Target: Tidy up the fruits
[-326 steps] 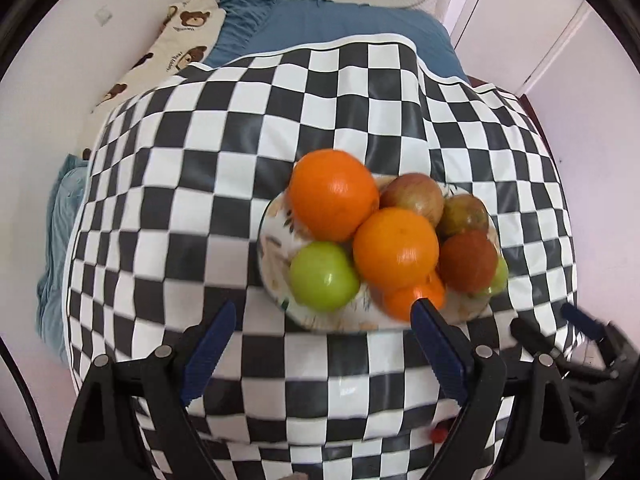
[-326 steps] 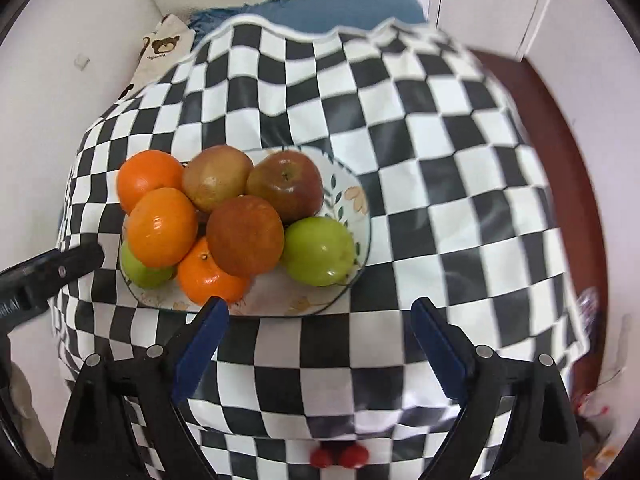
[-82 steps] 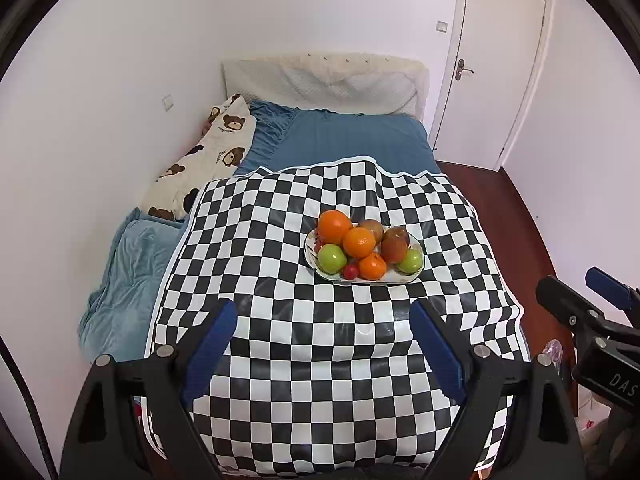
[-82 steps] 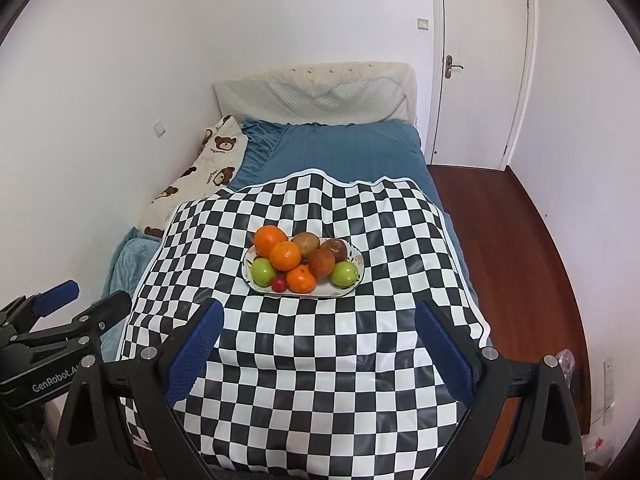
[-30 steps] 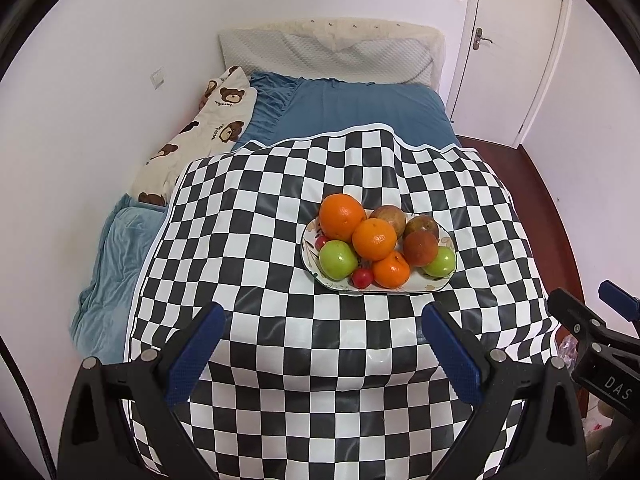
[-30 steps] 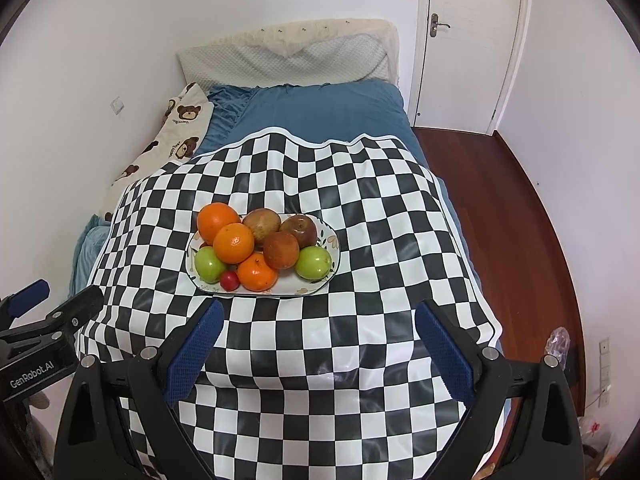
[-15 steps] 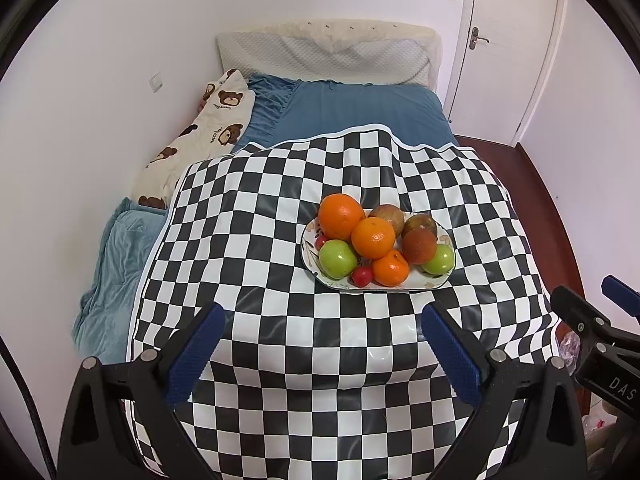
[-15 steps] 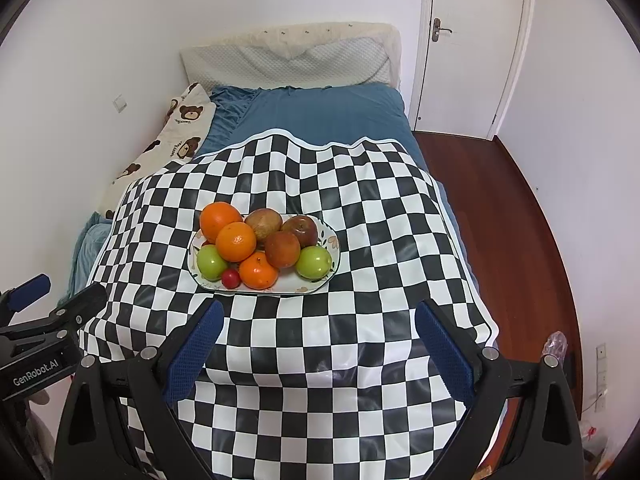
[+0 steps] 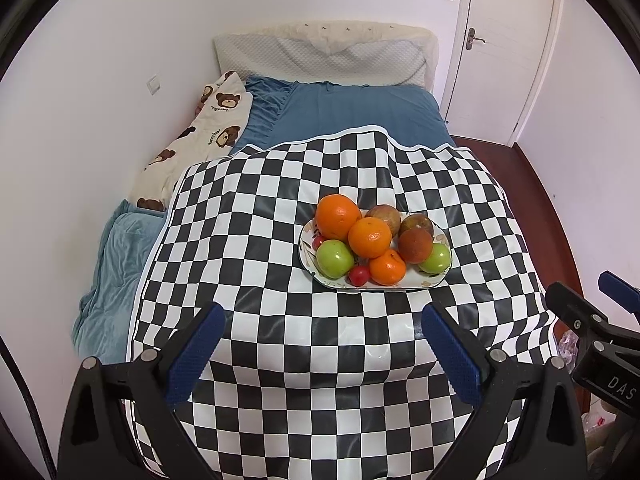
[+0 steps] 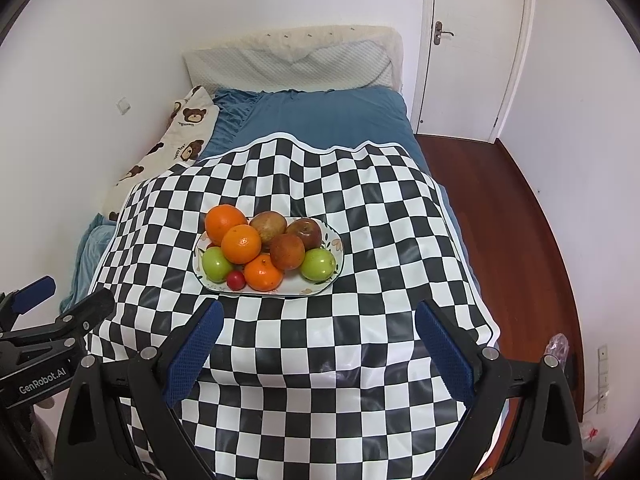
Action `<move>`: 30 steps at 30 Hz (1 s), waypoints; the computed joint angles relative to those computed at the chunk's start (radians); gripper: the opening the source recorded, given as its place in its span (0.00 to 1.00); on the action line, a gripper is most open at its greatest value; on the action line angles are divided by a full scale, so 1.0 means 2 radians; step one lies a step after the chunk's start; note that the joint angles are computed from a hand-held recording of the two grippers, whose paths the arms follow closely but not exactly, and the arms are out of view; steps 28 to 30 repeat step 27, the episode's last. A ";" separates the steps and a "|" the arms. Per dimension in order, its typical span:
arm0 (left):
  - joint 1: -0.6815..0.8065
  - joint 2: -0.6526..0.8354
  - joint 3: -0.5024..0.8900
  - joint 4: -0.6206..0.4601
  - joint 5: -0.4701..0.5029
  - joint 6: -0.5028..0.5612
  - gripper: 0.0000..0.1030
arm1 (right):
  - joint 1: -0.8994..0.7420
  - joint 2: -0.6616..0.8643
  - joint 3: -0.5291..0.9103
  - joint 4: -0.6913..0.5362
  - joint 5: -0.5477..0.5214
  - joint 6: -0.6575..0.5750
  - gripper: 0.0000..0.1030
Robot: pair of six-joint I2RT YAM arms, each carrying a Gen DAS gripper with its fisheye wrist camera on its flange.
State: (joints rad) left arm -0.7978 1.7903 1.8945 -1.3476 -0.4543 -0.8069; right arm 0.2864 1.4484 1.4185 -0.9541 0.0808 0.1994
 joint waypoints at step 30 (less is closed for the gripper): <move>-0.003 0.004 0.005 0.000 -0.004 0.000 0.98 | 0.002 -0.005 -0.004 0.000 0.001 0.003 0.96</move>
